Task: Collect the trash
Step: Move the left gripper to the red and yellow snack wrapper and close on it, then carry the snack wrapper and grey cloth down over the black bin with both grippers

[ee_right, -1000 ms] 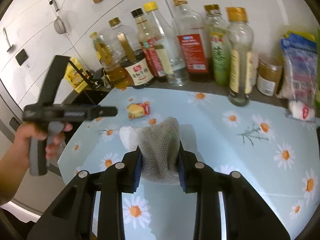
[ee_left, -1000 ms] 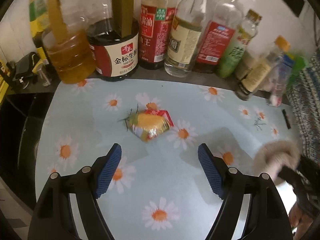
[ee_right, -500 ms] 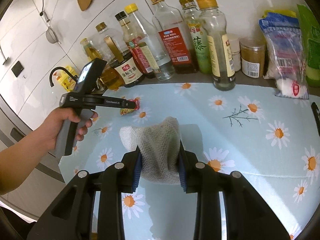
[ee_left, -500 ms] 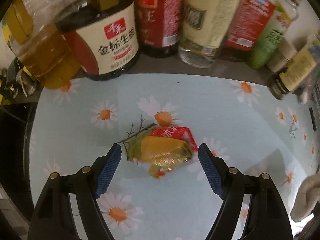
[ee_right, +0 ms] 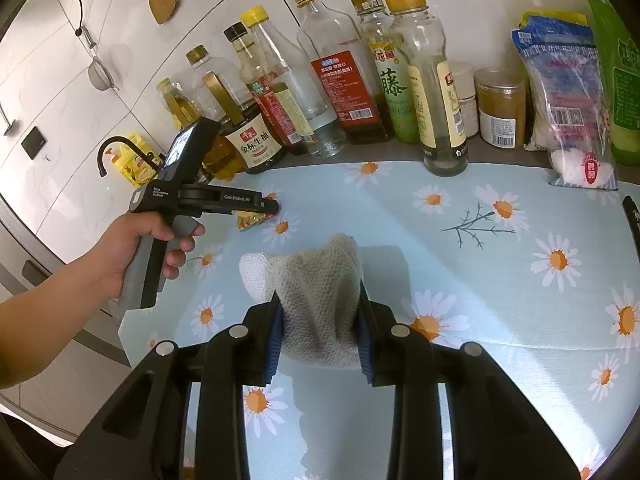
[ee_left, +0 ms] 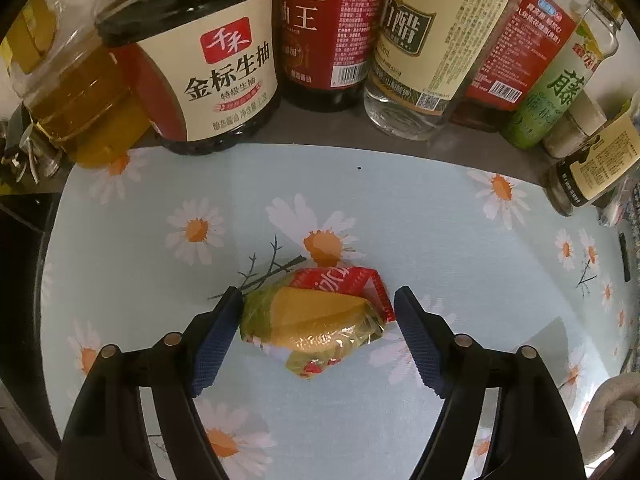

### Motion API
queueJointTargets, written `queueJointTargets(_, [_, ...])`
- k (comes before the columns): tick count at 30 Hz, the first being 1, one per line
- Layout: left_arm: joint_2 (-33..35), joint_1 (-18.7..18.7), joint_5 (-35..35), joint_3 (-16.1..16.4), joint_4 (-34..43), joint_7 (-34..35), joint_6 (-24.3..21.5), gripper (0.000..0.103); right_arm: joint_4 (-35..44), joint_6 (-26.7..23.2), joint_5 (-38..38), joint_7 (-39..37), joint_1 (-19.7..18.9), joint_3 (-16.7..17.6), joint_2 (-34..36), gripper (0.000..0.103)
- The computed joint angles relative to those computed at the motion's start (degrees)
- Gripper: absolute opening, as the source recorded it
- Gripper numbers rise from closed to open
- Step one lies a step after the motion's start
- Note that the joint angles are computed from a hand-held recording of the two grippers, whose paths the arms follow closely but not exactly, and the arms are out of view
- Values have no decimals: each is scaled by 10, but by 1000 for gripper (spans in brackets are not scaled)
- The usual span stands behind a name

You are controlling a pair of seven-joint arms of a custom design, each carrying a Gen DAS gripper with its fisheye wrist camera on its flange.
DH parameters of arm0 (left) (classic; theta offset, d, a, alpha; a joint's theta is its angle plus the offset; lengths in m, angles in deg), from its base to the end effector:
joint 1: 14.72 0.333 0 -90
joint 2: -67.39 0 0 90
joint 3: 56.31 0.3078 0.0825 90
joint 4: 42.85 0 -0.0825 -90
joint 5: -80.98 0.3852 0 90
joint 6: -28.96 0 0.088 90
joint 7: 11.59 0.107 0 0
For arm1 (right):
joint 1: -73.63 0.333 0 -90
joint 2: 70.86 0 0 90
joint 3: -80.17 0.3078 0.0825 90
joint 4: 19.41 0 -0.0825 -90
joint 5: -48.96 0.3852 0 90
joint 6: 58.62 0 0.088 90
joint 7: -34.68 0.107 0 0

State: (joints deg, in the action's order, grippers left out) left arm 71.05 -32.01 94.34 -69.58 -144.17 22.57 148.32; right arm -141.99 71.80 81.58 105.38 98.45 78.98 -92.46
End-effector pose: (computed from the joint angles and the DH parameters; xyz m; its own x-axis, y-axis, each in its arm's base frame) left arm 0.5304 -0.2960 0.5354 0.3343 -0.9390 0.0802 -0.8880 -0.3424 -0.3071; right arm 0.4417 0.2060 0.6111 0.5339 -0.7568 -0.3772 -0.7892 -0.2859 -0.5436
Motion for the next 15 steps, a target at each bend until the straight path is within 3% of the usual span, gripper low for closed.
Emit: queueJointTargets(15, [-42, -3, 12, -14, -38, -14, 16, 69, 1, 0, -7, 7, 5, 8, -1, 32])
